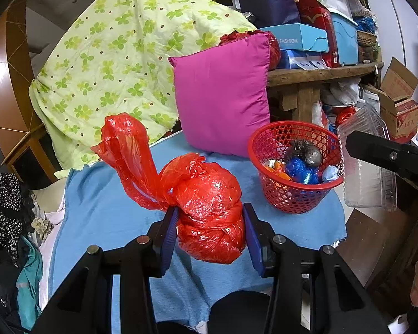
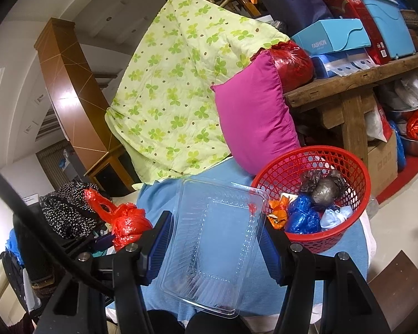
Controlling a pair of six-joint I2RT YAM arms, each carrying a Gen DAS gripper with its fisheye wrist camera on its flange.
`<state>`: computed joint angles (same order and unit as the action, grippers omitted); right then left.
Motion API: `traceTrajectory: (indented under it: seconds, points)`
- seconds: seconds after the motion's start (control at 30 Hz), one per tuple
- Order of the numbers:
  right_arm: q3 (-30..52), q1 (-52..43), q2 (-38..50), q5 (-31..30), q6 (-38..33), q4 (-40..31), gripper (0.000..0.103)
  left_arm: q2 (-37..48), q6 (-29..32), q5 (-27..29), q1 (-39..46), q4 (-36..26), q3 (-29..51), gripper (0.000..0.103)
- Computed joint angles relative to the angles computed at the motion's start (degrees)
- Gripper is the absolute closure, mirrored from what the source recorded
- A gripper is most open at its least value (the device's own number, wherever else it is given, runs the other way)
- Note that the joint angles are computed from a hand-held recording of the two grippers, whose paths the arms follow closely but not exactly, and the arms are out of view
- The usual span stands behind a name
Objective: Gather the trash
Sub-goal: 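Carry the clear tray and red bag over the red mesh basket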
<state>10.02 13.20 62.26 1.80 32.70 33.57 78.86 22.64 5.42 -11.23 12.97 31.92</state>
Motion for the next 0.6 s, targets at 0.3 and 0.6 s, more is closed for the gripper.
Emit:
traceTrajectory:
  seconds: [0.3,0.6]
  points:
    - [-0.3,-1.0,-1.2,-0.7,0.4,-1.2,0.040,0.8,0.5,-0.3,-0.7,-0.2,0.5,0.056]
    - [-1.2,-2.5,-3.9,-1.4,0.5,-3.0,0.040,0.8,0.3,-1.1,-2.2,0.0,0.2,0.056]
